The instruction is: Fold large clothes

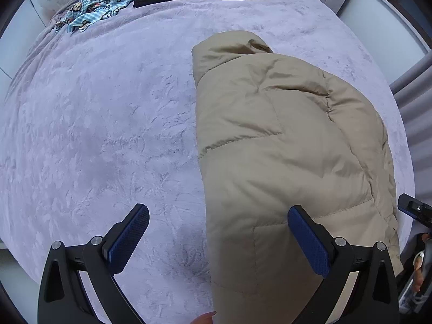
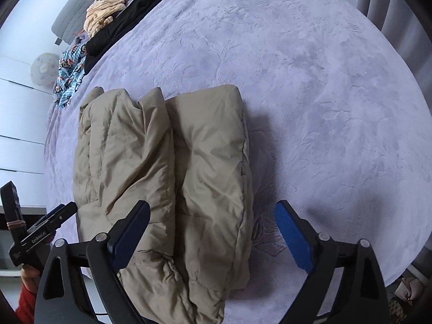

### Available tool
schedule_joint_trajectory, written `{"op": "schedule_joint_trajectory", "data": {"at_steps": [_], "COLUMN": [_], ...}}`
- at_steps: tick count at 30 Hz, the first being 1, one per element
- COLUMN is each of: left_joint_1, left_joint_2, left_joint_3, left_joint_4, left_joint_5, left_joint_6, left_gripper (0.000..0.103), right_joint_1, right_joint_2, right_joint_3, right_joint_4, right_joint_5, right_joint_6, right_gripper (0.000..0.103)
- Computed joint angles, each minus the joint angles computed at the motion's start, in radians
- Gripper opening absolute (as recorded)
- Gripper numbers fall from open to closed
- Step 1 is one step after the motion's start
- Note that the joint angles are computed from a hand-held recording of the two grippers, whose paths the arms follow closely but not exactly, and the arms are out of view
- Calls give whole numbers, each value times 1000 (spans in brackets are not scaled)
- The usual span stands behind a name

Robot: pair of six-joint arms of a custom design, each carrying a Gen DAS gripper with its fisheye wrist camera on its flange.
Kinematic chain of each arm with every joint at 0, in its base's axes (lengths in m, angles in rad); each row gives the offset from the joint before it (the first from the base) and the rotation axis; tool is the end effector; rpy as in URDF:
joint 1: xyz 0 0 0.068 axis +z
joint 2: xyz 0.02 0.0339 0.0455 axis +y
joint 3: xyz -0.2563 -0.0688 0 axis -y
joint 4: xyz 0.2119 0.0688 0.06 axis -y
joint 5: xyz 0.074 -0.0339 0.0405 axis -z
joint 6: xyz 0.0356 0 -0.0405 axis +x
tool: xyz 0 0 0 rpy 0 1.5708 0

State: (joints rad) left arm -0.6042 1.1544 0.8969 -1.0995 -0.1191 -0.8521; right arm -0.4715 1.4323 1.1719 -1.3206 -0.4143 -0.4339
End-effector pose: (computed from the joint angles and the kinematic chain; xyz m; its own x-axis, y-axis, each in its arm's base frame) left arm 0.1339 -0.0873 0.2451 -0.9385 -0.2603 -0.2271 -0.2476 0.9653 -0.0832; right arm 0.1880 -0.0798 0.2642 -0.9846 0.0700 -0.1600 0.0061 0.9292 0.3695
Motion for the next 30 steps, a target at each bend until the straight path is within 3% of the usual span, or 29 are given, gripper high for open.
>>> {"op": "schedule_joint_trajectory", "data": {"at_steps": [11, 17, 20, 25, 30], "left_joint_1": [30, 81, 160, 311, 357], "left_joint_2": [64, 61, 26, -14, -10], "left_joint_3": [27, 16, -16, -104, -149], "left_joint_4": [1, 33, 82, 176, 233], "left_joint_5": [11, 46, 149, 349, 431], "left_joint_6": [-8, 61, 128, 180, 194], "left_gripper": [103, 103, 103, 103, 103], "right_joint_1": [-82, -104, -103, -108, -57], "right_joint_2": [125, 229, 297, 443, 486], "right_joint_3": [15, 42, 50, 69, 58], "right_joint_4": [32, 16, 21, -20, -33], "right_joint_5": [-59, -129, -132, -229, -344], "right_joint_6": [-40, -53, -53, -64, -80], "right_gripper": [95, 95, 95, 95, 95]}}
